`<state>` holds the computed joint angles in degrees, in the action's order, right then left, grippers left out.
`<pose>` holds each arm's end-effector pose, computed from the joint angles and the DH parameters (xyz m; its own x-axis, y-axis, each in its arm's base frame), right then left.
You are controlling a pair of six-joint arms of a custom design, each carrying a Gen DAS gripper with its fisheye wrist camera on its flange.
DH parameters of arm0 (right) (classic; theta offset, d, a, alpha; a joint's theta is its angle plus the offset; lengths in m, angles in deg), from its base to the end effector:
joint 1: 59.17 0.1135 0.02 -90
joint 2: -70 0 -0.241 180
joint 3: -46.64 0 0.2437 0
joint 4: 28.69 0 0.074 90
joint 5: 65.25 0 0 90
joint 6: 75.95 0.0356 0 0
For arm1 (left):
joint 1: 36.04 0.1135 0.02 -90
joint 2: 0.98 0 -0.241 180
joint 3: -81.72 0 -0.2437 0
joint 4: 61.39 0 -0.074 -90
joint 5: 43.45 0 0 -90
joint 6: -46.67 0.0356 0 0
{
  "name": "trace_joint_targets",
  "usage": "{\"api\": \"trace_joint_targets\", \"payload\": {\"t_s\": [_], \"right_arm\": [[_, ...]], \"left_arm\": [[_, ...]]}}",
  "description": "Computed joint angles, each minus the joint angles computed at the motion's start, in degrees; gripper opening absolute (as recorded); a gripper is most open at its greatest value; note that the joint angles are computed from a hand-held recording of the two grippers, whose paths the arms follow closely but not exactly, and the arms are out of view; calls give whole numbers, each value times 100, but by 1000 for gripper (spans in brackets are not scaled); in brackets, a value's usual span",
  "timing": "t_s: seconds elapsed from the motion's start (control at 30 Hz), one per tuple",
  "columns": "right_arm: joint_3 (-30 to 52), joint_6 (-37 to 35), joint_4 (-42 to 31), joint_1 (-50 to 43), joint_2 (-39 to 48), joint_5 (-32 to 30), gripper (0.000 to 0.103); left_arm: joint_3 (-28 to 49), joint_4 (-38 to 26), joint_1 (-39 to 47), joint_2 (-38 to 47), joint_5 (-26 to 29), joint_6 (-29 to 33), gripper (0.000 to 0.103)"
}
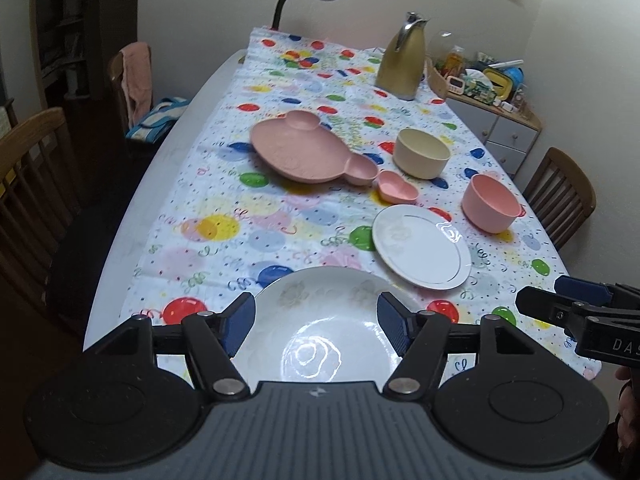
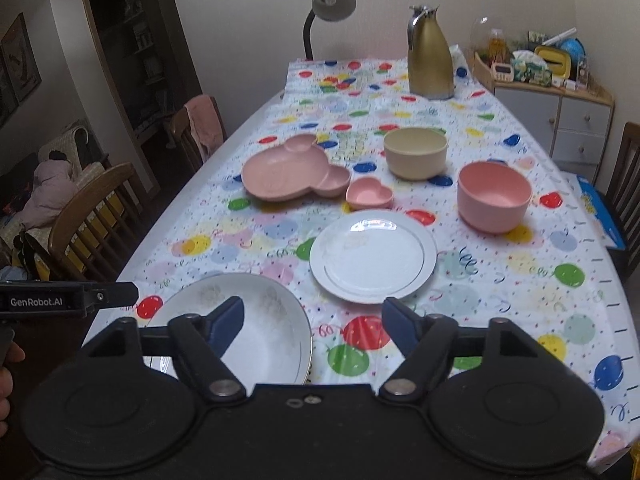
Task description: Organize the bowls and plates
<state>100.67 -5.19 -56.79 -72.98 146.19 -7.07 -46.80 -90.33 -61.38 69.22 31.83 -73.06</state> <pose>0.2519 -0.0426 0.1754 -0.6640 -0.1251 -0.7372 -0.3636 0.9155 0.1721 0.2228 -0.0955 0.1819 -0.7087 -0.1951 -0.6780 -0.1062 0.9796 -0.1709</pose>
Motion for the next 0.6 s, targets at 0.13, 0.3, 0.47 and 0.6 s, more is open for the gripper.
{"api": "trace_joint_targets", "payload": {"t_s": [0.13,0.3,0.47,0.6], "right_arm": [[-37,3,37,-134,-228,-87,85],[-88,38,187,-272,-400,-112,92],[-152,199,459,-446,-464,-155,102],[-92,220,608,-516,-343,-94,102]], "left_arm": [[156,69,-124,60,-54,125,73],[363,181,-214,219,-44,256,79],[625,347,-228,597,75,394,80],[956,463,-155,1125,219,491,81]]}}
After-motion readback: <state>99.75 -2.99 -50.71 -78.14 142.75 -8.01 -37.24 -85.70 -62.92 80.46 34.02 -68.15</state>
